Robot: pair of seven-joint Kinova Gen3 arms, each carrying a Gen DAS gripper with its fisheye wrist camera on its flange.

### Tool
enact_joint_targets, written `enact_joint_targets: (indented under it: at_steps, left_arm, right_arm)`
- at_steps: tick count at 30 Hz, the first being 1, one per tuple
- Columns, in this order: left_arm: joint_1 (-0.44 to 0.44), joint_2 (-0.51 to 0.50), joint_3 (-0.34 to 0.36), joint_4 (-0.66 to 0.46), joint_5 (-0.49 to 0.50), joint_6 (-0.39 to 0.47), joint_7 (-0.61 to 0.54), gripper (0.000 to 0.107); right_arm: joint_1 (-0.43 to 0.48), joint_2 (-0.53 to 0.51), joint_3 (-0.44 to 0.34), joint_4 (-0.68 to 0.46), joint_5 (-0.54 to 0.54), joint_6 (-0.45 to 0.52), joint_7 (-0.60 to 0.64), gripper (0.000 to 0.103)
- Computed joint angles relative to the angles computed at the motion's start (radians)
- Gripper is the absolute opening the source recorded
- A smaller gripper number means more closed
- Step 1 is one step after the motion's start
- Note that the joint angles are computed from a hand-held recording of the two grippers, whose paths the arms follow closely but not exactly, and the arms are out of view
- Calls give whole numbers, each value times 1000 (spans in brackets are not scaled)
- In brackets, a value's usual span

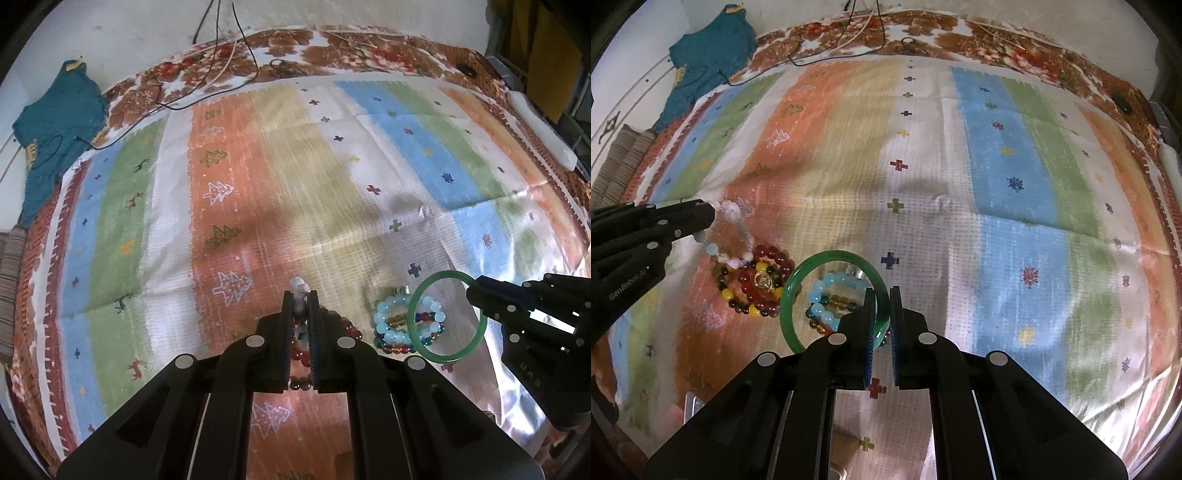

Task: Organize jewelry
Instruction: 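Lift the bangle with the right tool while the left tool lifts the white bracelet toward the tin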

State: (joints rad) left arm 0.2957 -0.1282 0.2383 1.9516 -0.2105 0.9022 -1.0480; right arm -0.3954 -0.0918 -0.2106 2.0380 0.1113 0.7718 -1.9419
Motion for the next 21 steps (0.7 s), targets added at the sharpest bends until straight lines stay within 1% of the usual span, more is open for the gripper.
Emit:
enact_joint_targets:
  at_steps: [6, 13, 16, 21]
  left_arm:
    - [-7, -53, -6, 8, 30, 5, -12, 7]
    - [-24, -101, 13, 25, 50, 16, -18, 7]
    - [-34, -122, 29, 29, 46, 28, -3, 7]
    - [-38, -171, 26, 35, 81, 38, -24, 7]
  right_arm:
    - [-2, -29, -11, 7, 10, 8, -11, 8]
    - [-9, -67, -33, 19, 19, 18, -21, 8]
    - [-9, -85, -42, 24, 20, 19, -29, 8]
    - [-8, -115, -49, 32, 12, 24, -26, 8]
